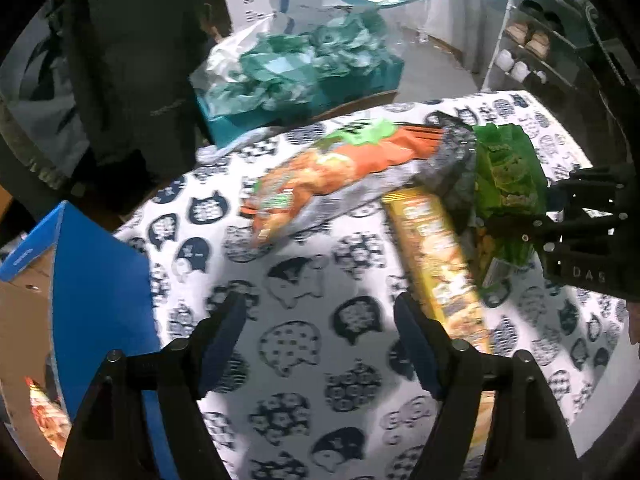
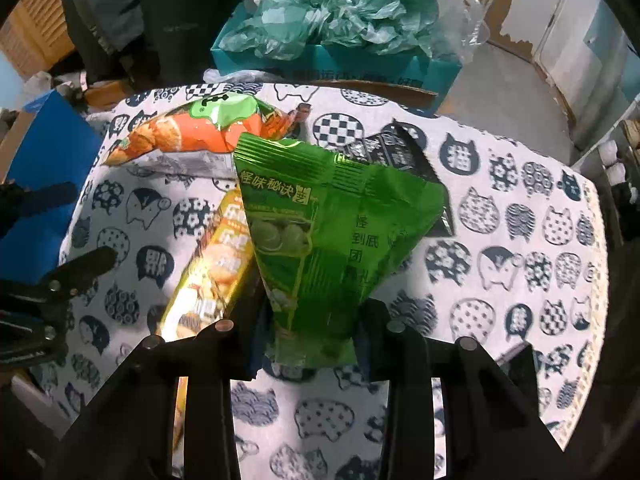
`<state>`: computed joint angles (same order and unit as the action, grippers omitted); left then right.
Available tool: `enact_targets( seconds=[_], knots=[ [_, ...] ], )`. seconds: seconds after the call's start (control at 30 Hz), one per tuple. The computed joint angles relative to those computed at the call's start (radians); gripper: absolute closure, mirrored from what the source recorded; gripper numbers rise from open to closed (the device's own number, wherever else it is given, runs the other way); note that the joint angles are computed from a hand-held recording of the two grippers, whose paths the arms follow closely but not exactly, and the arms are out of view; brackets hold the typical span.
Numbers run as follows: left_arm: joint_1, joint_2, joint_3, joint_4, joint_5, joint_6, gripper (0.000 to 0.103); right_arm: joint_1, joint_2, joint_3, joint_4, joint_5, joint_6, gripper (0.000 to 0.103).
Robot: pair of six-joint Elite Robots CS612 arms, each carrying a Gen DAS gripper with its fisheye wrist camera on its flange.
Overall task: Organize snacks
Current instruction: 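Grasp a gold bar with the left tool while the right tool grasps a green bag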
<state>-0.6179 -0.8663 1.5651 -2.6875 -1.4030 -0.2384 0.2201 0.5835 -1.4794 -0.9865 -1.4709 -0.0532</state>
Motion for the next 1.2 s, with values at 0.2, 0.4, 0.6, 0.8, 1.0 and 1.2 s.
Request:
enact_targets(
  seconds=[0.2, 0.4, 0.6, 0.8, 1.0, 1.2],
  knots=[
    [-0.013, 0.016, -0.031, 0.048, -0.079, -0.031, 0.023, -0.013, 0.004, -0.043, 0.077, 0.007, -0.002, 0.069],
    [-0.029, 0.044, -0.076, 0.107, -0.099, -0.059, 0.023, -0.031, 0.016, -0.09, 0.143, 0.011, 0.002, 0.069],
    [-0.037, 0.072, -0.103, 0.167, -0.111, -0.06, 0.023, -0.047, 0.035, -0.114, 0.159, 0.034, 0.01, 0.068],
    [-0.033, 0.084, -0.102, 0.158, -0.122, -0.062, 0.032, -0.051, 0.051, -0.112, 0.135, 0.05, 0.025, 0.068],
    [-0.033, 0.079, -0.088, 0.135, -0.116, -0.025, 0.07, -0.048, 0.048, -0.092, 0.124, 0.034, 0.024, 0.066],
    [-0.027, 0.064, -0.06, 0.112, -0.133, -0.028, 0.072, -0.044, 0.051, -0.071, 0.113, 0.023, 0.026, 0.063]
  ],
)
